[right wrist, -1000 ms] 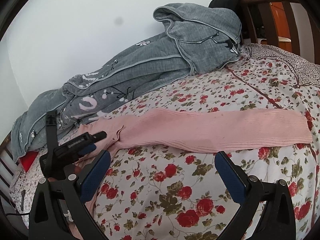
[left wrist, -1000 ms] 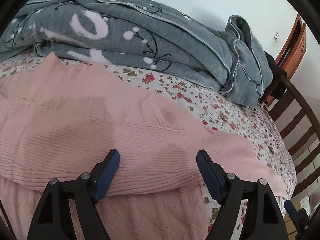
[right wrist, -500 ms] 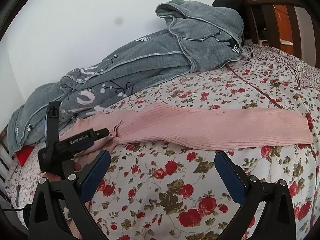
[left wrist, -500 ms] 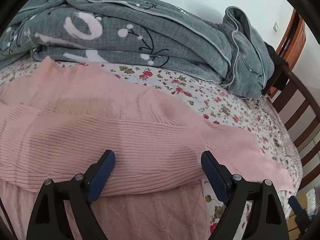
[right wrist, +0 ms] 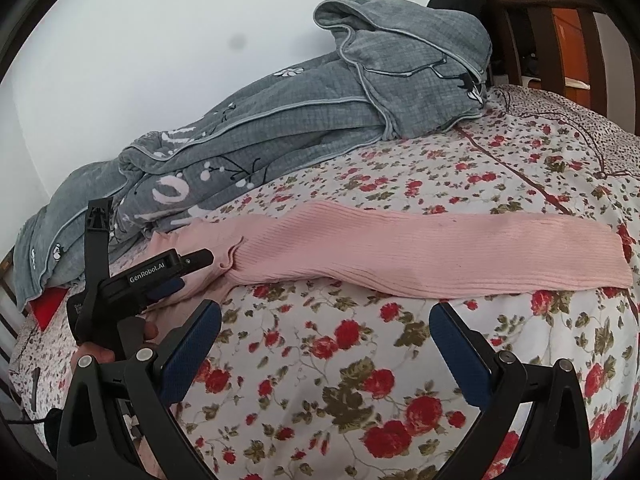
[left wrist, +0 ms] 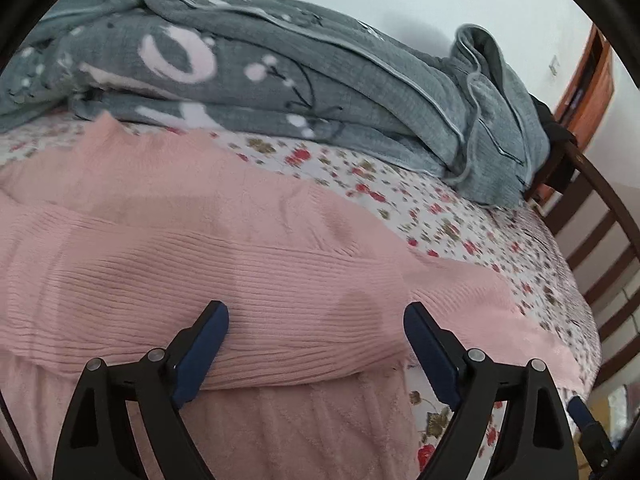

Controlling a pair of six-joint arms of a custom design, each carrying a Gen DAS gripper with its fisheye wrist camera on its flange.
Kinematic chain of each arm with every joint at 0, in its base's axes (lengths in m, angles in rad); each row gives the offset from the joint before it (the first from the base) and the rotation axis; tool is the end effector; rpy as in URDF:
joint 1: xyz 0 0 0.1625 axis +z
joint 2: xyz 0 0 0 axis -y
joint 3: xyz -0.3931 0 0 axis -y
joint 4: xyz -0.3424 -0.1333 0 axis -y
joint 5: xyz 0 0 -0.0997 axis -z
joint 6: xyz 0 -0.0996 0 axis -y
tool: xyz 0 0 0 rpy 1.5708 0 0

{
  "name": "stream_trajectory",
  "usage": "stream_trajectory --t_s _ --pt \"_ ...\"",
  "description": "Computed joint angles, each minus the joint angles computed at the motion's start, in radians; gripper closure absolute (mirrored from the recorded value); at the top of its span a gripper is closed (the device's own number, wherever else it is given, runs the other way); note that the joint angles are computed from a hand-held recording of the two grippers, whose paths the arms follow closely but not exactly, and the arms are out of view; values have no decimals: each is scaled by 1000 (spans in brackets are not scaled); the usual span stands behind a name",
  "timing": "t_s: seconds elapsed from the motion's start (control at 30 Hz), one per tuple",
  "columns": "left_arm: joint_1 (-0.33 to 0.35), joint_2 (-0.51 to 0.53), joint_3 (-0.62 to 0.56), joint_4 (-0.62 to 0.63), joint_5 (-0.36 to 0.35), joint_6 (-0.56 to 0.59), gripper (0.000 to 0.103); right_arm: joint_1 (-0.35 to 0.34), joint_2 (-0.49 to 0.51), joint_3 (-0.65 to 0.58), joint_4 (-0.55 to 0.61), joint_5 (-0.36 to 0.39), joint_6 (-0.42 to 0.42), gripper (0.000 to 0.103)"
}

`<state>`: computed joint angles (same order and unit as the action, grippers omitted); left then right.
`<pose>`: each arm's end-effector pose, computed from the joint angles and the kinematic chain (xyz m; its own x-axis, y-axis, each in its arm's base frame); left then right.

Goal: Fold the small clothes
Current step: 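Open the left tool and smooth the folded sleeve flat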

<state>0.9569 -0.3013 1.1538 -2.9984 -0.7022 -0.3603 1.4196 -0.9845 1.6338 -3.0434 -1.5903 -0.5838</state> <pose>-0.2433 -0.7086 0.0216 -0.8883 -0.2113 -0.4077 0.1819 0.6534 -0.7349 0.0348 -0.6436 0.2883 -0.8793 -0.2330 0.4153 -0.4582 0.6515 -0.6046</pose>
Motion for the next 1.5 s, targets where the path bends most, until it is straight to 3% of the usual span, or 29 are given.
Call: stream_trajectory --t_s 0.07,0.1,0.17,0.2,0.27,0.4,0.47,0.5,0.6,0.77,0.93,0.97,1.0,1.03,1.13,1.23,1.3,1.43,1.5 --pt "-13 -13 13 41 59 -22 14 9 5 2 -12 -4 -10 1" --pt "-18 -36 44 48 55 -8 15 14 6 4 -18 -6 -17 1" --pt "-25 -88 131 -4 32 36 15 24 11 15 -43 -12 -39 1" --pt "-36 -124 194 -47 58 55 15 29 15 17 -55 -16 -50 1" --pt "-53 -180 293 -131 128 95 15 44 25 26 -82 -38 -74 1" --pt "-73 -271 443 -309 344 189 14 63 32 49 -110 -49 -122 1" --pt "-55 -320 498 -300 434 163 14 69 39 63 -148 -64 -153 1" --pt "-39 -354 527 -247 435 112 14 71 46 67 -172 -74 -164 1" --pt "28 -454 580 -70 337 -32 16 75 61 60 -198 -101 -160 1" --pt "127 -516 596 -140 163 -68 25 76 92 25 -203 -146 -137 1" --pt "188 -521 562 -136 92 -77 46 79 118 1 -212 -178 -133 1" --pt "189 -518 561 -145 89 -67 55 81 125 -4 -214 -187 -139 1" --pt "191 -515 561 -162 83 -55 76 83 132 -6 -221 -197 -146 1" --pt "192 -514 574 -216 60 -28 87 85 137 -6 -228 -205 -153 1" --pt "189 -516 600 -304 68 1 89 88 144 1 -256 -212 -175 1" --pt "186 -515 600 -296 91 0 88 90 145 12 -280 -210 -190 1" --pt "186 -519 597 -253 117 -41 67 91 144 17 -287 -210 -198 1" --pt "154 -534 646 -345 172 -14 62 90 133 25 -289 -196 -197 1" --pt "131 -549 673 -352 154 40 62 87 127 29 -289 -187 -190 1"
